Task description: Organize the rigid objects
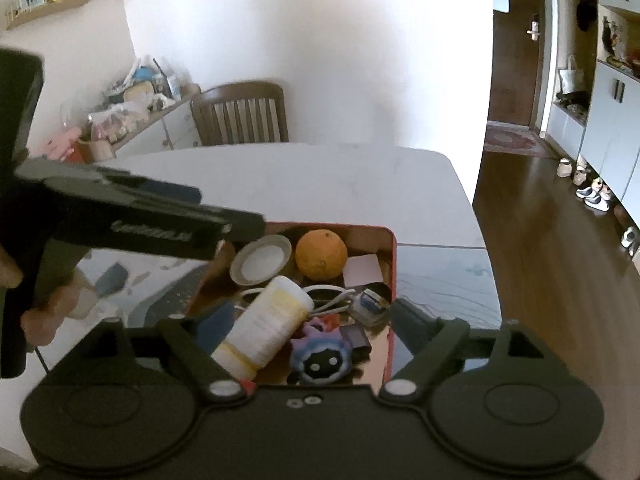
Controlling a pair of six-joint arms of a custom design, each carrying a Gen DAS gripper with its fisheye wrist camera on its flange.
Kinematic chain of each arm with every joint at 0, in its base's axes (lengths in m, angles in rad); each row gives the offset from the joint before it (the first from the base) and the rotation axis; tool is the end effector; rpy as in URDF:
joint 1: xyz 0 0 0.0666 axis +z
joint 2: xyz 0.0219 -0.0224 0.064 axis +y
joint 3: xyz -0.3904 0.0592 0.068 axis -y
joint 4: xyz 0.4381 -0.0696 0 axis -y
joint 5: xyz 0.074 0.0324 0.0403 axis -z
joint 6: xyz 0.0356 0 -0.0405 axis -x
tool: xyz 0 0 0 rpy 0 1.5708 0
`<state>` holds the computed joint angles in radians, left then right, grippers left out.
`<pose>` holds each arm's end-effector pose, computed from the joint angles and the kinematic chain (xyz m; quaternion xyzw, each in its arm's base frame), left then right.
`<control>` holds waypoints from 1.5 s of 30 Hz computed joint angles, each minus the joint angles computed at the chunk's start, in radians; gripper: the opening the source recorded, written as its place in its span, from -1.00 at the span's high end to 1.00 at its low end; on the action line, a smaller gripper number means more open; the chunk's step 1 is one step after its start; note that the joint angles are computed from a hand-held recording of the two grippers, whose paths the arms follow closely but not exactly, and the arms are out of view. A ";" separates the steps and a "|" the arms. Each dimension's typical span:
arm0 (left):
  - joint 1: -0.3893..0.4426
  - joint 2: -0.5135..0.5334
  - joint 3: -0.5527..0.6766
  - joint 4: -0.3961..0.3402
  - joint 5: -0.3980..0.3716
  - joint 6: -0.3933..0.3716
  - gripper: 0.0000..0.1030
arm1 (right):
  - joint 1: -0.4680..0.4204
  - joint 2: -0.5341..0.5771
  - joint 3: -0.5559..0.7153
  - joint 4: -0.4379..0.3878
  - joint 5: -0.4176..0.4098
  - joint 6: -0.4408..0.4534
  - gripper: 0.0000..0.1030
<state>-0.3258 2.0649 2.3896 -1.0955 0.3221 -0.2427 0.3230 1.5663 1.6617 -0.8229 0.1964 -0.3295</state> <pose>0.7156 -0.2541 0.5066 0.3149 0.8551 -0.1635 0.3779 0.5765 0.1852 0.4905 0.0431 0.9079 0.0458 0.4145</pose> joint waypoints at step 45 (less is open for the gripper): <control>0.157 -0.411 -0.561 0.207 0.167 -0.011 -0.99 | 0.261 -0.038 -0.002 -0.096 0.496 -0.444 -1.00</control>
<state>-0.1686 1.6542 1.8288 -0.8882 0.4896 -0.2536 0.5845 1.5287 1.6599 -0.9192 0.6922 -0.7730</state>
